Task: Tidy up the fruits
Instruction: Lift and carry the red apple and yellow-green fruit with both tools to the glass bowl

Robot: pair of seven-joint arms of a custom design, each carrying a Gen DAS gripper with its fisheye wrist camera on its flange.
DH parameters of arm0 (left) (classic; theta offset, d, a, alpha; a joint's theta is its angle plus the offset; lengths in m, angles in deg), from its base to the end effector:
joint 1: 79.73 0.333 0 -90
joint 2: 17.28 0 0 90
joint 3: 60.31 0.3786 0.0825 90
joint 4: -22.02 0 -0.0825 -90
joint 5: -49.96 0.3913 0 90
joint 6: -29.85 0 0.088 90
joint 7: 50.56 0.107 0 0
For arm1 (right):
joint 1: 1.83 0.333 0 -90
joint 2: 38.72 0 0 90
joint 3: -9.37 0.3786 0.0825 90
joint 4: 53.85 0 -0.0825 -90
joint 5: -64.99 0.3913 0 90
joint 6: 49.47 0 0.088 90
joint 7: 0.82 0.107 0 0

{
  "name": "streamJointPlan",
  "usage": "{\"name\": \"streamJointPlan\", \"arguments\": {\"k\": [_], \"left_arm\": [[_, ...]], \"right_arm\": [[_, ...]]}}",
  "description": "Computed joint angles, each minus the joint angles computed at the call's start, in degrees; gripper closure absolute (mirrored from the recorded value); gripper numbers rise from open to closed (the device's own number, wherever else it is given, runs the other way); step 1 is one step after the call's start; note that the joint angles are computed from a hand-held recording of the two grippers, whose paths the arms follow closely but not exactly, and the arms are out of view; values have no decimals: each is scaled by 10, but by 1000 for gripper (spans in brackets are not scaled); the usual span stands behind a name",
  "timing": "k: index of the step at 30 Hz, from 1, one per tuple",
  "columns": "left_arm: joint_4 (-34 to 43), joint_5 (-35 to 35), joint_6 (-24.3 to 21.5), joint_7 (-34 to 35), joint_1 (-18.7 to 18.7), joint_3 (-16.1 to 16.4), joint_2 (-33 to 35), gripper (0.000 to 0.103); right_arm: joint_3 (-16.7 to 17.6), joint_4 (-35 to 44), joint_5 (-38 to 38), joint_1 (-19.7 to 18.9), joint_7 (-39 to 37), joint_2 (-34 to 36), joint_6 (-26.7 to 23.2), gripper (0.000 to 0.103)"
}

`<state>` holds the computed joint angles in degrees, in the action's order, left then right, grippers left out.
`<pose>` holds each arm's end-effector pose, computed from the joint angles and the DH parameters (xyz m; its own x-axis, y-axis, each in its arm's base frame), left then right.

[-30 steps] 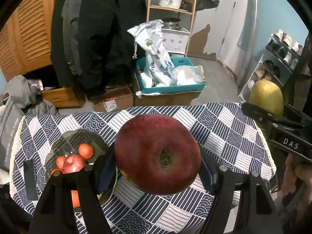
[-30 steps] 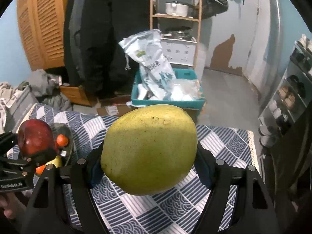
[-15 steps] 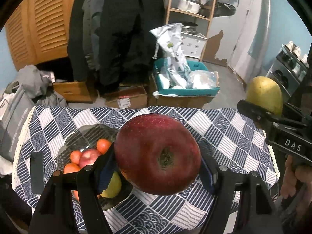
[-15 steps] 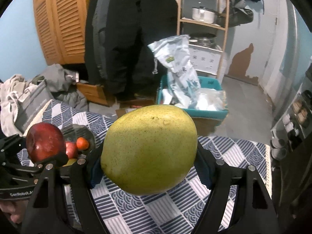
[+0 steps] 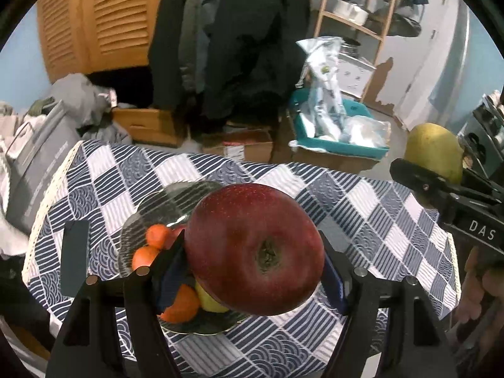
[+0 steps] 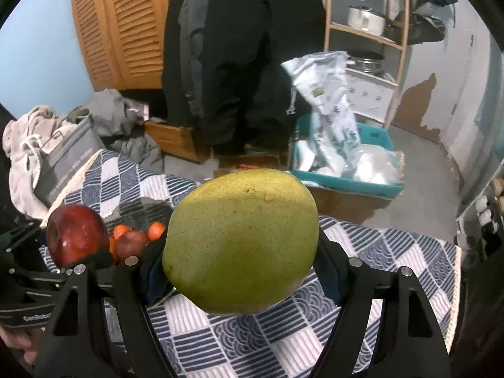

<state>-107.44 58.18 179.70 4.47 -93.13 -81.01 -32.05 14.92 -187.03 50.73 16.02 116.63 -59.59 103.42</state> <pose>0.4118 -0.3034 0.5852 -0.1438 -0.9808 0.1319 -0.8216 0.0440 -0.5683 0.4277 0.2005 0.6179 0.1355 -0.9894 -0.0524 -0.7421 -0.0664 -0.6670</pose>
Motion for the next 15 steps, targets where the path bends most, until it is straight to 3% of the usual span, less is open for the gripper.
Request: {"name": "streamJointPlan", "arguments": {"k": [15], "left_arm": [[-51, -36, 1, 18, 15, 28, 13, 27]], "right_arm": [[5, 42, 55, 41, -42, 108, 14, 26]]}}
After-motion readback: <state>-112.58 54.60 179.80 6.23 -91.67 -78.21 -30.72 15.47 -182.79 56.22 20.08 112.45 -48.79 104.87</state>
